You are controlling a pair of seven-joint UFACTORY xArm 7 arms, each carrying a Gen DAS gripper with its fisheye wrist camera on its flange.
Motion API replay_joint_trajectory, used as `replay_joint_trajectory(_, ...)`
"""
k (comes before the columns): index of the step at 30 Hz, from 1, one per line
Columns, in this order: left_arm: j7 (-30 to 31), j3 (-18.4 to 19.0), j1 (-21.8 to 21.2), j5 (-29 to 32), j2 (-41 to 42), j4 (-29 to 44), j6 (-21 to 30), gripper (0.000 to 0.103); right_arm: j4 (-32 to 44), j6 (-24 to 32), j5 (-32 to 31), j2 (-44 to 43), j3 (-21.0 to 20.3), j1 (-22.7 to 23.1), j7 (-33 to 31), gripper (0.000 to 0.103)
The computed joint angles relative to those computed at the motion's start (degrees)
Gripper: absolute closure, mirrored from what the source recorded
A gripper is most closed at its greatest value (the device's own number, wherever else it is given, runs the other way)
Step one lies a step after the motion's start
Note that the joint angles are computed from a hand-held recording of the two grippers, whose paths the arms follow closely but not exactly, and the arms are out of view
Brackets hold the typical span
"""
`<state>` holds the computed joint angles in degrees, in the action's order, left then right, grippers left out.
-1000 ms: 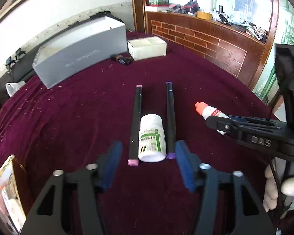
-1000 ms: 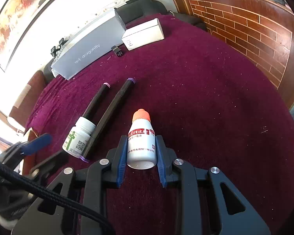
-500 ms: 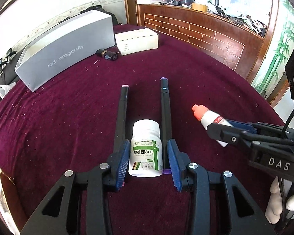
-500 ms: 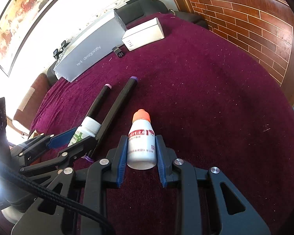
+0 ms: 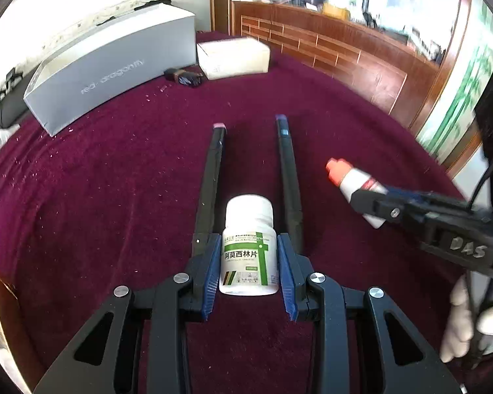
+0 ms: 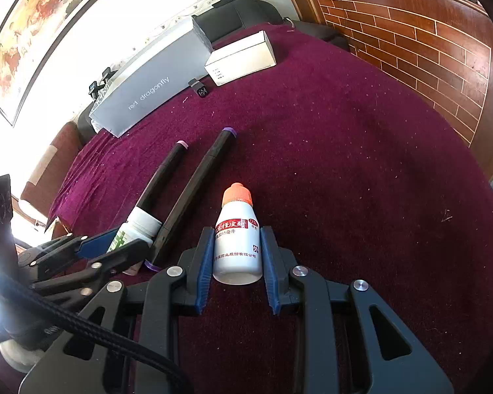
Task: Organize objects
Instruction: 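Grasp the green-label white pill bottle with the left gripper while the right gripper holds its bottle, then carry both bottles over the tray with both grippers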
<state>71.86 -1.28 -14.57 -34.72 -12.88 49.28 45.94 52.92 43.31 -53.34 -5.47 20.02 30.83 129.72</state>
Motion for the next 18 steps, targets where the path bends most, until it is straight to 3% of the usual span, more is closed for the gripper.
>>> replay_joint_trajectory(4,2.0,-0.6,-1.5,-2.0,-2.5,-4.1,-6.3,0.075,0.4,0.8,0.0,0.4,0.0,0.2,-0.6,0.078)
replay_joint_trajectory(8,-0.6,0.8,-1.1,-1.4,-2.8,-3.9,-4.6,0.075,0.0,0.4,-1.0,0.2,-0.2,0.2,0.5,0.078)
replay_joint_trajectory(14,-1.7,4.5,1.3,-3.0,-6.4,-3.4,2.4,0.075,0.0,0.5,-1.6,0.3,0.0,0.1,1.0,0.078)
replay_joint_trajectory(18,-1.1,8.3,3.8,-4.1,-10.1,-3.3,10.1,0.075,0.7,1.6,-1.5,0.8,0.0,0.5,0.6,0.078)
